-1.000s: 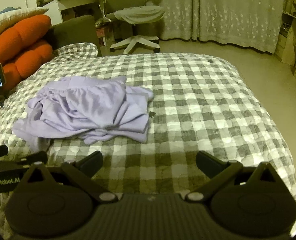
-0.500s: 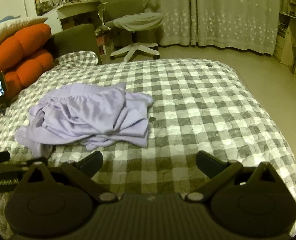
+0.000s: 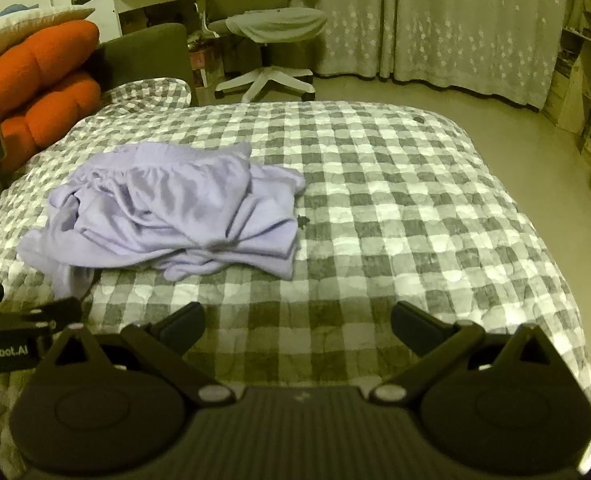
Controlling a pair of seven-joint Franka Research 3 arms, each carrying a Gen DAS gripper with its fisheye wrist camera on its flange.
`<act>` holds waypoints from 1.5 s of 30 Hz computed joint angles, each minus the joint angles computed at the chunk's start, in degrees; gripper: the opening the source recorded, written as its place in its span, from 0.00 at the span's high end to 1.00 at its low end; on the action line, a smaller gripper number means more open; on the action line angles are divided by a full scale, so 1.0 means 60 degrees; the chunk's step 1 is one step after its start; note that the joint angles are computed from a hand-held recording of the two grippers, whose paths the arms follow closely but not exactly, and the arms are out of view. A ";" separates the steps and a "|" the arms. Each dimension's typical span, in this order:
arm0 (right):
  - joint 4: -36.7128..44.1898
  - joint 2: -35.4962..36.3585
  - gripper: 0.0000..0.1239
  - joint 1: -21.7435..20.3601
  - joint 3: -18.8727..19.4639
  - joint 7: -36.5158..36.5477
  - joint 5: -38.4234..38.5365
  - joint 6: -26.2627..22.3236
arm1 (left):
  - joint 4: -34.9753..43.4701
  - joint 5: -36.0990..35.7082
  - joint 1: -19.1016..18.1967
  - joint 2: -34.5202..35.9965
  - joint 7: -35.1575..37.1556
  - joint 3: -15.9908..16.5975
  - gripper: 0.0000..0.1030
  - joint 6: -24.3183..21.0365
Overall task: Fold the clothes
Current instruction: 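Move both grippers toward the crumpled lavender garment on the bed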
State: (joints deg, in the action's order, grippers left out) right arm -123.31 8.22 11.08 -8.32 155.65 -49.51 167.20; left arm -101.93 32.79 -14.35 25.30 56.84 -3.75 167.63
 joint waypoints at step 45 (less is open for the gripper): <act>-0.0159 0.0052 0.20 0.0124 -0.0525 0.0358 0.0594 0.1250 | -0.0407 -0.1754 0.1432 -0.0213 0.2656 -0.1128 0.01 0.1368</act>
State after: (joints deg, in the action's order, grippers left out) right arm -124.26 8.53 11.82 -11.47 157.80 -45.95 174.70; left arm -104.37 22.26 -5.75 24.03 72.77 -10.52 175.84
